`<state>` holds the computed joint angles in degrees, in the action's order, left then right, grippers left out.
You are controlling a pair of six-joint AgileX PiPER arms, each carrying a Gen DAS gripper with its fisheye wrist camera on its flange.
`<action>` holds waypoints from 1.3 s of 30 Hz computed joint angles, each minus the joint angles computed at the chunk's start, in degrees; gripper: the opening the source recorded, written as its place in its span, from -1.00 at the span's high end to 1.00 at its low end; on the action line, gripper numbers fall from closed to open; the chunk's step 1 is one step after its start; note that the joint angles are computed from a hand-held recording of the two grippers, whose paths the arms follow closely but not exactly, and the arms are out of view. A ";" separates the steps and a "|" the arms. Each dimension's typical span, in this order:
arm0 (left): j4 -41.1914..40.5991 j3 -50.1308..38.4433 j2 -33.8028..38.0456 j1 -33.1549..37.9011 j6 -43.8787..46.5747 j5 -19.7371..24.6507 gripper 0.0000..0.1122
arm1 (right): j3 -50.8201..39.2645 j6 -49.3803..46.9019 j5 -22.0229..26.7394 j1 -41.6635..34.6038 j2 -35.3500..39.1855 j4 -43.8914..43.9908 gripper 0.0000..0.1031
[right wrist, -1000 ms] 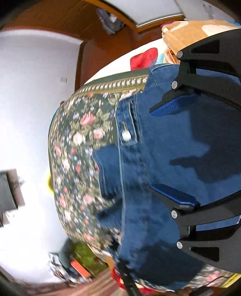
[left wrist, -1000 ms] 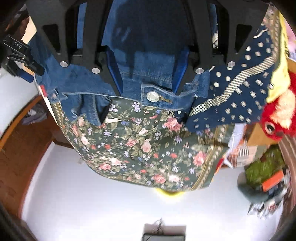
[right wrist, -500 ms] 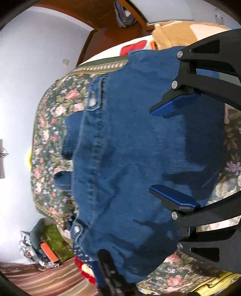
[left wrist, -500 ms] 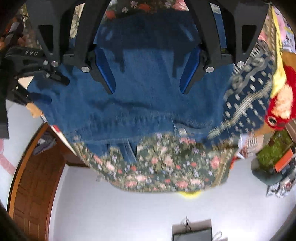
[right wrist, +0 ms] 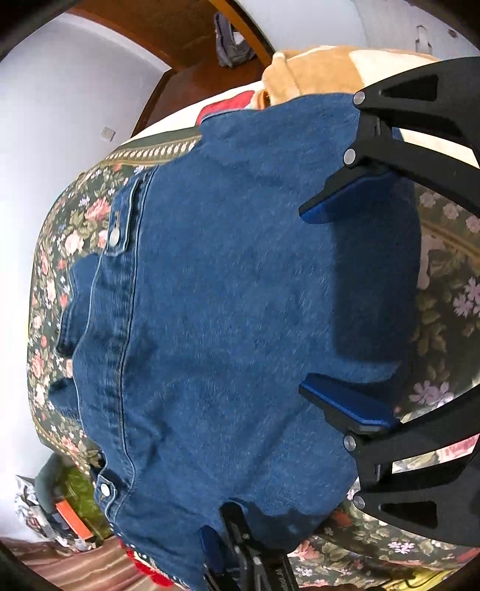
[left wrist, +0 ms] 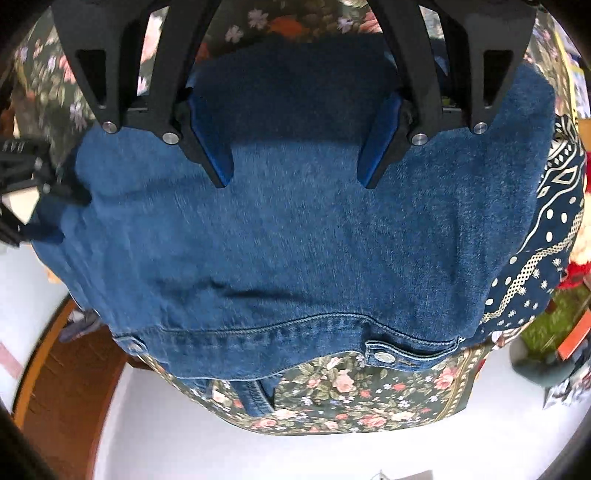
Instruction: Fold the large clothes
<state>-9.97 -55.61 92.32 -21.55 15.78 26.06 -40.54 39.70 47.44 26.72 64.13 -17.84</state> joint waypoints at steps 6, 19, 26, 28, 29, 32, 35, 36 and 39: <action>-4.03 2.81 -4.73 3.68 6.22 2.36 -0.27 | 0.51 0.41 2.82 0.68 -3.34 -1.19 -0.62; -10.80 8.06 -12.61 14.61 13.52 3.45 -0.27 | 4.85 -7.97 10.95 -14.95 -15.46 5.52 -0.65; -20.38 9.68 -16.83 22.64 20.88 8.88 -0.27 | 2.30 -7.55 17.55 -14.85 -20.99 6.64 -0.65; -24.01 10.63 -18.34 26.19 23.20 9.35 -0.27 | 0.89 -2.42 19.44 -8.88 -21.39 2.77 -0.65; -25.72 11.02 -18.70 27.79 24.33 9.65 -0.28 | 0.31 0.29 20.44 -5.70 -21.48 0.98 -0.65; -34.46 11.73 -17.28 35.15 31.26 14.54 -0.29 | -0.56 1.90 19.27 -3.70 -20.35 -0.30 -0.65; -40.07 12.28 -13.99 38.97 33.75 18.69 -0.29 | -0.07 1.91 15.37 -3.88 -18.49 1.49 -0.65; -41.98 12.69 -12.63 39.84 34.80 19.99 -0.29 | -0.04 3.56 14.85 -2.17 -17.87 1.24 -0.65; -47.92 13.90 -8.41 40.50 39.28 23.51 -0.29 | 0.58 4.72 12.15 0.13 -15.33 1.66 -0.65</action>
